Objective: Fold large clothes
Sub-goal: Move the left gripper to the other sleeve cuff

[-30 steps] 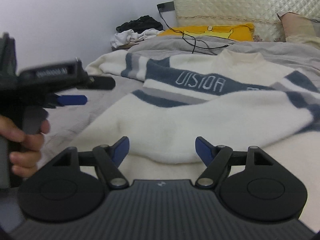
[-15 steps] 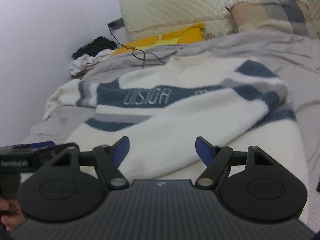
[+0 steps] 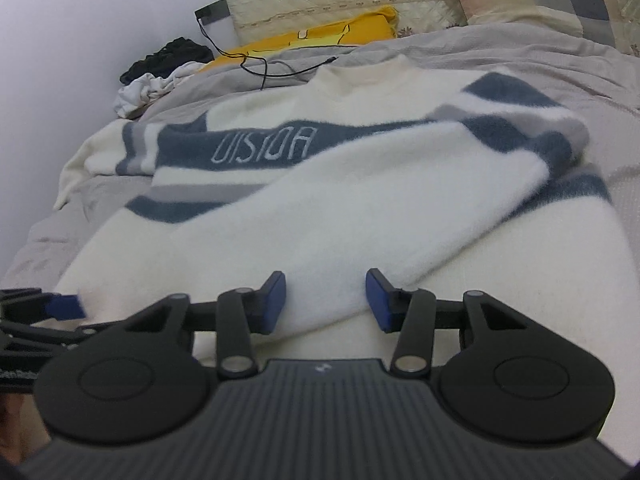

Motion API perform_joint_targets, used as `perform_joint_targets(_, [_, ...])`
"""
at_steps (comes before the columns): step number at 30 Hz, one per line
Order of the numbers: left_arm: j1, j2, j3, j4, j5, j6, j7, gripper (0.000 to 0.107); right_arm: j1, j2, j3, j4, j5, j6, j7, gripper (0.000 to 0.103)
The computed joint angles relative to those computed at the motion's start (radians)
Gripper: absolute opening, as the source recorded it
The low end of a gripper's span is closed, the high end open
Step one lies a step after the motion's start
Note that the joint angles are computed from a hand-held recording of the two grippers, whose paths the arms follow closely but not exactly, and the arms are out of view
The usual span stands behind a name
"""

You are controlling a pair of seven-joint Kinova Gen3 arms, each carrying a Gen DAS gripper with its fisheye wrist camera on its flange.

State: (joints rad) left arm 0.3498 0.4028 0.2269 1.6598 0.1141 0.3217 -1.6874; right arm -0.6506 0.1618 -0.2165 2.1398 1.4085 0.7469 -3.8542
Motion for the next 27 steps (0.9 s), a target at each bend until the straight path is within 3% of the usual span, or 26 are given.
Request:
perform_joint_targets(7, [-0.024, -0.035, 0.016, 0.033, 0.035, -0.023, -0.007, 0.076, -0.009, -0.020, -0.010, 0.024, -0.010, 0.008, -0.055, 0.048])
perform_joint_targets(14, [0.085, -0.074, -0.110, 0.065, -0.056, -0.074, 0.115, 0.076, -0.021, -0.041, -0.024, 0.015, -0.050, 0.033, -0.024, 0.050])
perform_joint_targets(19, [0.160, -0.073, -0.205, 0.058, -0.145, -0.091, 0.251, 0.077, -0.031, -0.059, -0.035, 0.028, 0.003, 0.050, -0.074, 0.050])
perform_joint_targets(23, [0.244, -0.048, -0.309, 0.009, -0.252, -0.061, 0.378, 0.077, -0.033, -0.060, -0.044, 0.017, 0.004, 0.060, -0.049, 0.050])
perform_joint_targets(27, [0.263, 0.005, -0.350, -0.086, -0.336, -0.012, 0.463, 0.077, -0.025, -0.059, -0.040, 0.015, 0.018, 0.035, -0.048, 0.050])
